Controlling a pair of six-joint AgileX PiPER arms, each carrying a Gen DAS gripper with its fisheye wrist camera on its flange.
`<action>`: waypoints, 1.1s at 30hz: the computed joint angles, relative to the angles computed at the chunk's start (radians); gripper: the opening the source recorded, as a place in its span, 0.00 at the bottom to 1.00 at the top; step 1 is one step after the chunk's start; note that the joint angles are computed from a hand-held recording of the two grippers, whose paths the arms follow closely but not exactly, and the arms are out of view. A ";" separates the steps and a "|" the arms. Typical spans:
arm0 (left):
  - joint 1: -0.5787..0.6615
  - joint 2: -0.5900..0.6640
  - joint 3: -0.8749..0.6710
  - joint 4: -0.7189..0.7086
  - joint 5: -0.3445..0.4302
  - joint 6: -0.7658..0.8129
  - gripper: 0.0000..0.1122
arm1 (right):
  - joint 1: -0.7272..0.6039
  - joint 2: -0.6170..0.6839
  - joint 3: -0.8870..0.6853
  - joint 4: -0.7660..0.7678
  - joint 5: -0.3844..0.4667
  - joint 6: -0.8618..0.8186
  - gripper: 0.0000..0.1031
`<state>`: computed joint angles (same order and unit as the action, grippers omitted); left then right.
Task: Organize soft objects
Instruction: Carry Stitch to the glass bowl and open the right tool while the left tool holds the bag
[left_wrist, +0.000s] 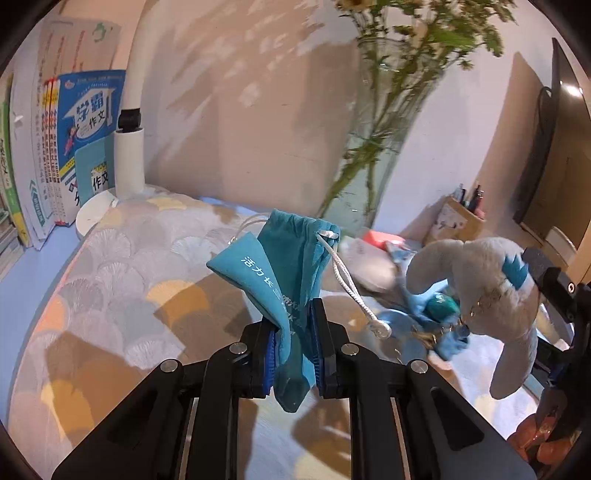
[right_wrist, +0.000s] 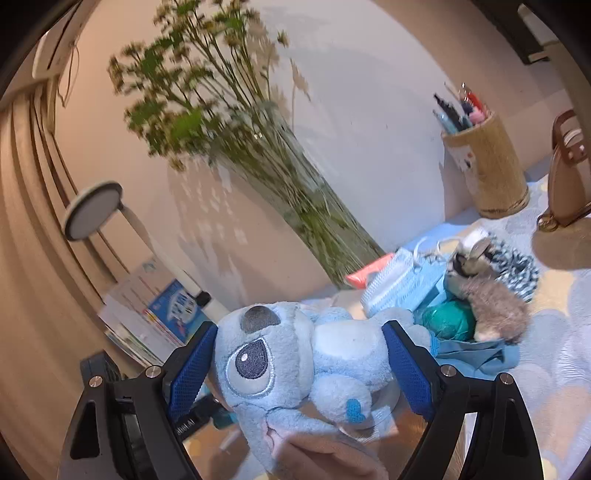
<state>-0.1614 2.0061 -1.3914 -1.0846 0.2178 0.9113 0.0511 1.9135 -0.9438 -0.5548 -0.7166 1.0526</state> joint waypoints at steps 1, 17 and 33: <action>-0.011 -0.022 0.014 0.015 0.004 -0.022 0.12 | -0.006 -0.022 0.018 -0.008 0.001 0.009 0.86; -0.356 -0.189 0.030 0.268 -0.041 -0.389 0.12 | -0.395 -0.523 0.219 -0.511 0.030 0.331 0.86; -0.650 0.129 -0.514 0.715 0.100 -0.809 0.12 | -0.996 -0.439 0.051 -0.888 -0.171 0.612 0.86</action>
